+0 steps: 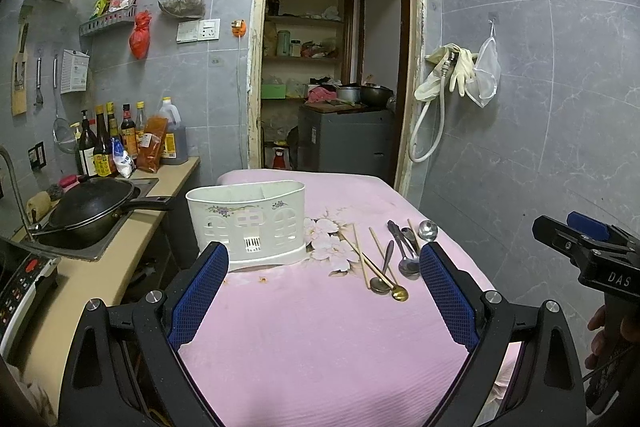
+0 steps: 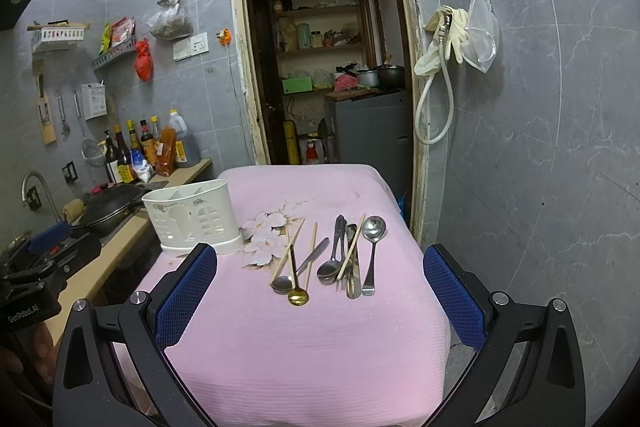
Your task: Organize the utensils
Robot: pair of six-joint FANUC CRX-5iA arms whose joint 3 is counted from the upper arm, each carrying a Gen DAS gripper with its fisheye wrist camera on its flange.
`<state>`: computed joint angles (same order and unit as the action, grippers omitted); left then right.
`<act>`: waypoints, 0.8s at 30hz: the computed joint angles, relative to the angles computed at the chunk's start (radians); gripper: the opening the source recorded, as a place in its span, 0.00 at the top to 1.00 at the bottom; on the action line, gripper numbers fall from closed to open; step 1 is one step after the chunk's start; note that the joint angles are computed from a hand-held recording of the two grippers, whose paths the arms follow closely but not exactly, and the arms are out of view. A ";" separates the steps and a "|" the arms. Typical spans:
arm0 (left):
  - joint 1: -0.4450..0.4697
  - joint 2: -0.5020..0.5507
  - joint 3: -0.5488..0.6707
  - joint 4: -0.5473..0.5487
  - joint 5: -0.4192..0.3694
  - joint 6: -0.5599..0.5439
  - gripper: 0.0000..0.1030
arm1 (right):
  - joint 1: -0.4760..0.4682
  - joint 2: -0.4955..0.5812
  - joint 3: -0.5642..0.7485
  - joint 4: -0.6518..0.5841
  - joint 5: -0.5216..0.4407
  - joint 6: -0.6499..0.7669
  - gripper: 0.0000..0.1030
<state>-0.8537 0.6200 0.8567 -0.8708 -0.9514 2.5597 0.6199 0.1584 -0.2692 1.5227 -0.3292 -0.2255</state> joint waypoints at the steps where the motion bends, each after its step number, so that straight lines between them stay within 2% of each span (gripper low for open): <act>1: 0.002 0.002 0.001 0.003 0.002 -0.003 0.09 | 0.000 0.000 0.000 0.000 0.000 -0.001 0.00; 13: 0.019 -0.007 -0.019 0.029 0.025 -0.018 0.09 | 0.020 0.014 0.020 -0.065 -0.026 0.044 0.00; 18: 0.041 -0.022 -0.052 0.063 0.068 -0.038 0.09 | 0.043 0.026 0.045 -0.149 -0.057 0.107 0.00; 24: 0.065 -0.021 -0.060 0.109 0.104 -0.092 0.09 | 0.059 0.048 0.079 -0.188 -0.088 0.141 0.00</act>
<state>-0.7888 0.5994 0.7965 -0.7620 -0.8469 2.4681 0.6787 0.2062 -0.1904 1.3347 -0.4170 -0.0848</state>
